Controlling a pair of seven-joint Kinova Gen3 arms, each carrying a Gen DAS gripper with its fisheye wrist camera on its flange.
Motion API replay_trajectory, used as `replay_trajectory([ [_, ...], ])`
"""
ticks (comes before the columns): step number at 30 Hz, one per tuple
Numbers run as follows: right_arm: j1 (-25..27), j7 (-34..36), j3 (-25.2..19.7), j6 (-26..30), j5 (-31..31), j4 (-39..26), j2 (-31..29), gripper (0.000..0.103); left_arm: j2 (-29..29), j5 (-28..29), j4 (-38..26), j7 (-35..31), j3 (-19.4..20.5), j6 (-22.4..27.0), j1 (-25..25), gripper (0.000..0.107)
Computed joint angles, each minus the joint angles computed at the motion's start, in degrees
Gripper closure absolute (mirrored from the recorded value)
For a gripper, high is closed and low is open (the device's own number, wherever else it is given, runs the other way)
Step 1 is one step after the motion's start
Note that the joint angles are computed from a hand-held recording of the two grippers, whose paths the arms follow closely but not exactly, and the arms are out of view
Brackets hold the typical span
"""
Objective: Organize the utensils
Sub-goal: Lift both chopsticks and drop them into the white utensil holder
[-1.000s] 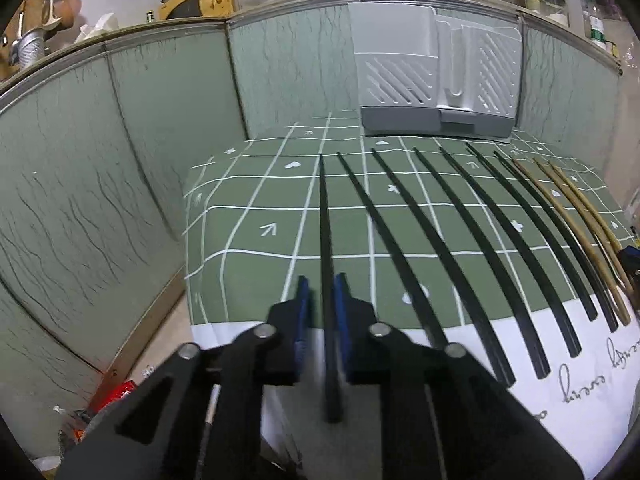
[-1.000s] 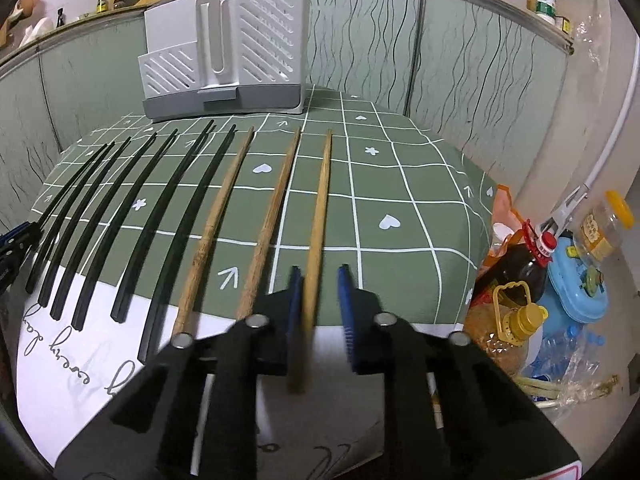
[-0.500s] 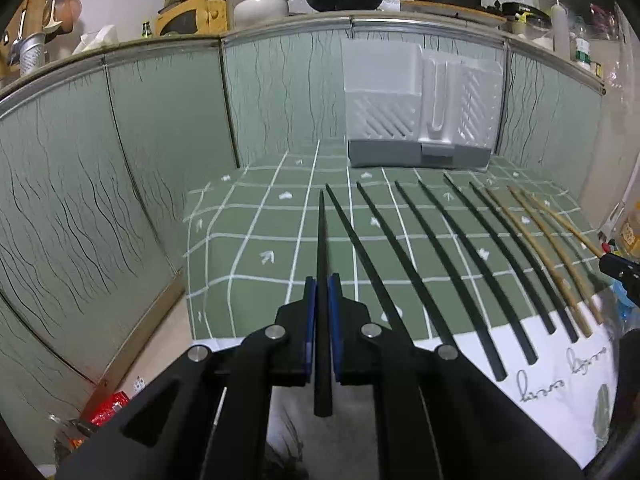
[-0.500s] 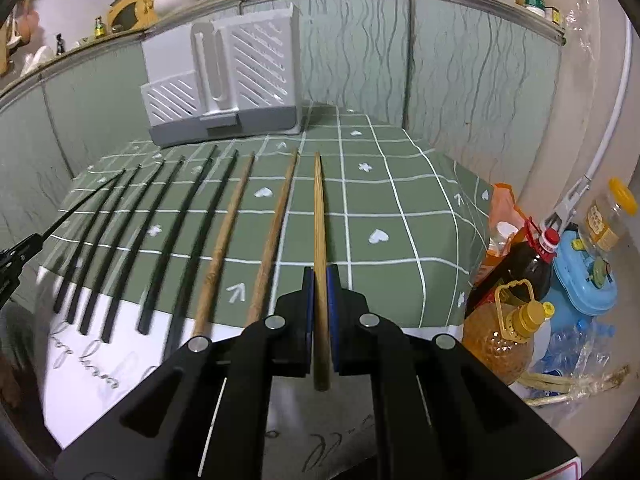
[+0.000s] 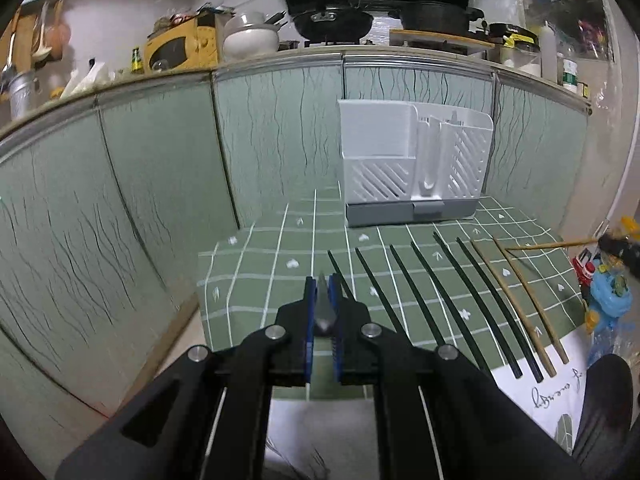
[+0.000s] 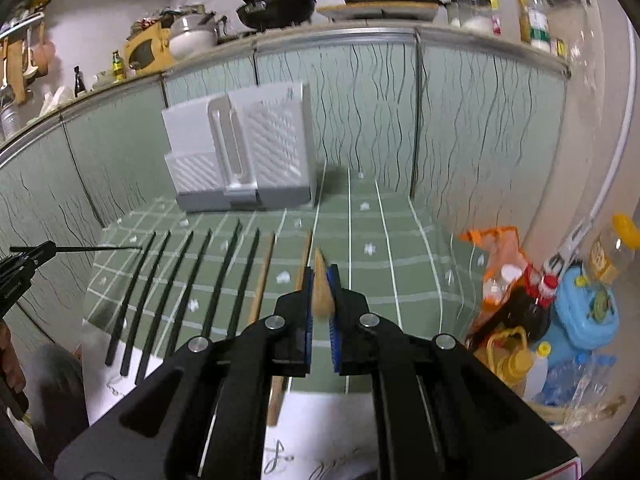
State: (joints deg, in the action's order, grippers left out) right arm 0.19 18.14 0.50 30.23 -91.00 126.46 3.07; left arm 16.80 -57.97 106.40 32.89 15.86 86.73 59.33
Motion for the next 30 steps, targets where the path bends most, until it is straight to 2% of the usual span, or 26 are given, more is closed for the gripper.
replay_trajectory([
  [6, 0.1, -7.4, -0.1, 2.4, 6.1, -5.3, -0.2, 0.097, -5.5, -2.0, 2.2, -3.7, 0.7, -4.4, -3.6, 0.101],
  [9, 0.0, -10.4, -0.5, 2.7, 8.5, -7.4, 0.0, 0.097, -6.3, -2.6, 1.4, -7.4, 1.2, -4.2, -5.3, 0.101],
  [17, 0.4, -17.4, -1.4, 5.5, 14.3, -12.6, 1.3, 0.097, -10.9, -3.9, 0.8, -15.2, 2.2, -9.2, -10.5, 0.101],
  [22, 0.1, -20.1, -2.0, 6.4, 16.4, -15.5, 0.8, 0.097, -12.0, -7.4, -0.2, -17.6, 2.8, -10.6, -12.7, 0.101],
  [25, -0.2, -23.3, -2.1, 8.0, 18.7, -18.5, 0.6, 0.097, -13.0, -9.0, -1.1, -19.4, 2.3, -14.3, -14.9, 0.101],
  [30, -0.7, -28.5, -2.4, 10.1, 22.4, -23.6, 0.7, 0.097, -12.0, -10.0, -6.2, -26.0, 1.4, -18.9, -17.9, 0.101],
])
